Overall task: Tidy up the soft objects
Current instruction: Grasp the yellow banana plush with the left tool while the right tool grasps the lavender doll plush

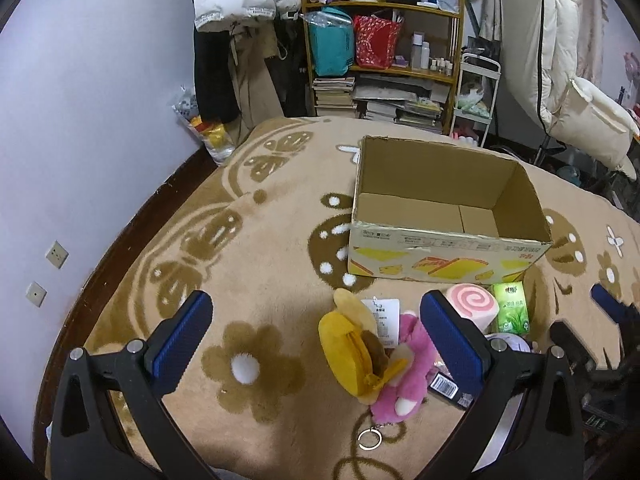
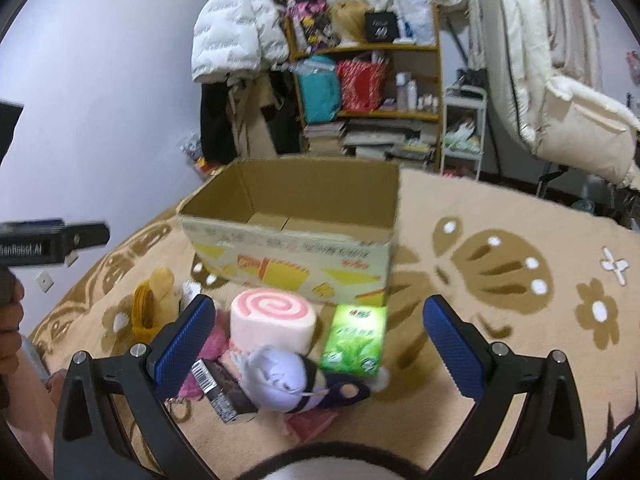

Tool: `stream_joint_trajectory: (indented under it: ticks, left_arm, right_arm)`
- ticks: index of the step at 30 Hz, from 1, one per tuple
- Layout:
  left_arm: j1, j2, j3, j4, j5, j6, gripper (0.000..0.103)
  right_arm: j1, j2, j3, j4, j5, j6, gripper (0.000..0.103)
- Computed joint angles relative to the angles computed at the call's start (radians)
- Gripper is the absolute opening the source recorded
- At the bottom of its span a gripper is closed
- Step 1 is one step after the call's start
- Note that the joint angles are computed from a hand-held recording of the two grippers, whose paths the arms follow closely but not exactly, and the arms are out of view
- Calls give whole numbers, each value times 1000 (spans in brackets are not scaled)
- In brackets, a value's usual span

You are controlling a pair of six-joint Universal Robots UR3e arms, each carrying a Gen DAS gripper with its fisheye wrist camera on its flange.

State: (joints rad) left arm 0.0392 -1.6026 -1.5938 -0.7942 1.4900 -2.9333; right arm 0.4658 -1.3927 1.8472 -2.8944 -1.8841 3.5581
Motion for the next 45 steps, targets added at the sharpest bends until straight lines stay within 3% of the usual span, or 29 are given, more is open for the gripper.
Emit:
stream_joint_trajectory:
  ticks: [13,30,35,40,42,45]
  left_arm:
    - [-50,-215,218,-213,59,-47,103]
    - [-104,-352,305,-322,172,-18,103]
    - [-111,-360,298,-313,187,-2,102]
    - [-114,-364,299,-327,184,8,90]
    - [-109,-364,298,-335,166,13,79]
    - [-98,-368,303,-354,131,18,65]
  right_arm:
    - [-3,133,-131,154,69,-9,103]
    - [-72,164,-131,250,189,-3,102]
    - [-87,162,-120,240,231,-16,87]
    - [-95,150,-95,212,252,-10,80]
    - [-108,143,-76,189,289,-17,62]
    - [-97,145,-91,207,277,-24,62]
